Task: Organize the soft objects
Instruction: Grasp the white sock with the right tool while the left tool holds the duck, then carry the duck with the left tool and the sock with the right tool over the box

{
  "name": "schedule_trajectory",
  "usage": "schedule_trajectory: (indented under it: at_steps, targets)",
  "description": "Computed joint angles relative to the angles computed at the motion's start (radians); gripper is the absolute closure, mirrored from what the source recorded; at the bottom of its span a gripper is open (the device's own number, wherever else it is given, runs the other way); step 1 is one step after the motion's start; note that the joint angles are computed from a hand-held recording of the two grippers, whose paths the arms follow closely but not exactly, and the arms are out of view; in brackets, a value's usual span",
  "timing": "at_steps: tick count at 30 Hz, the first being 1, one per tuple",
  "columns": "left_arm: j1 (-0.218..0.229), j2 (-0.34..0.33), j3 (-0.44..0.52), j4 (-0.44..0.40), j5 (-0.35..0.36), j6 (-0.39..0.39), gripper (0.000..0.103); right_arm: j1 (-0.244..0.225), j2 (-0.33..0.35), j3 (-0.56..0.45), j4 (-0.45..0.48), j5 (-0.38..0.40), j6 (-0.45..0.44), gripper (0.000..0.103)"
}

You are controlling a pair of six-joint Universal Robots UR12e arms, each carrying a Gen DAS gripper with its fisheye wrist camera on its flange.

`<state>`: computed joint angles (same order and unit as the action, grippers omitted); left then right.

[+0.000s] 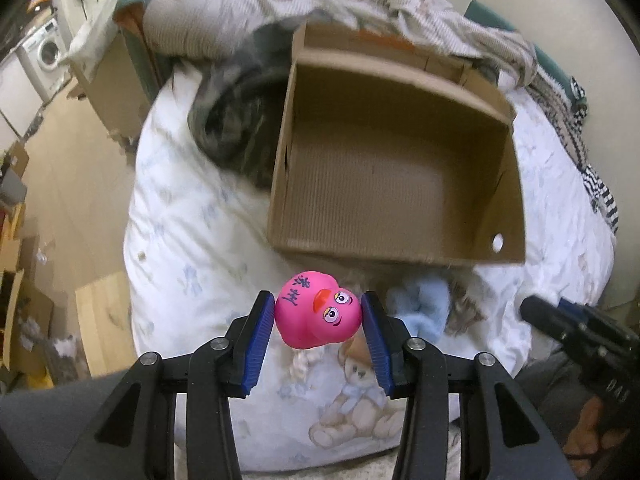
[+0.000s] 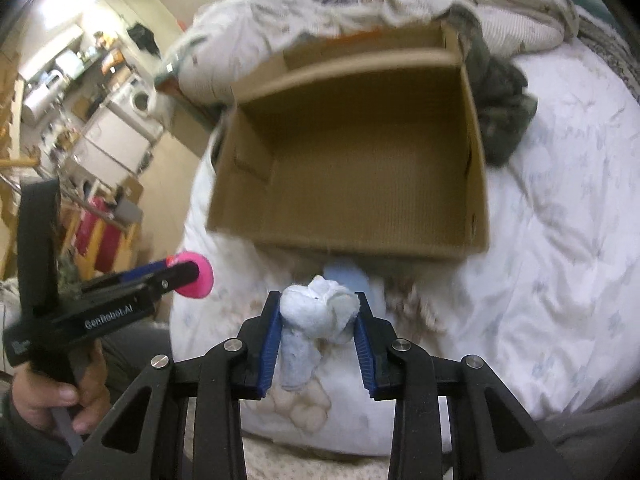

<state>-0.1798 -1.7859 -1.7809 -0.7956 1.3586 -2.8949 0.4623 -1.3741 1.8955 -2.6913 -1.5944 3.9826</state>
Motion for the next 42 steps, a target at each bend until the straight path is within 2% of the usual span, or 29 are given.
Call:
schedule_trajectory:
  at_steps: [6,16,22,27,34,42]
  targets:
    - [-0.02,-0.026,0.052,0.045,0.006,0.018,0.062,-0.031,-0.002,-0.002,-0.091,-0.042,0.002,0.067]
    - [-0.063,-0.11,0.15,0.071,0.023,0.024,0.062,-0.088,0.033,-0.027,-0.143,-0.072,-0.044,0.067]
    - [-0.08,-0.154,0.152,0.148,0.02,0.034,0.062,-0.099,0.07,-0.025,-0.167,-0.067,-0.053,0.067]
    - [-0.087,-0.187,0.152,0.167,0.022,0.016,0.062,-0.1,0.106,-0.047,-0.117,-0.038,-0.064,0.067]
    - [-0.091,-0.204,0.161,0.102,0.037,0.015,0.062,-0.088,0.141,-0.09,-0.038,-0.043,-0.117,0.067]
    - [-0.09,-0.212,0.172,0.049,0.044,0.019,0.062,-0.092,0.147,-0.092,-0.009,-0.026,-0.111,0.067]
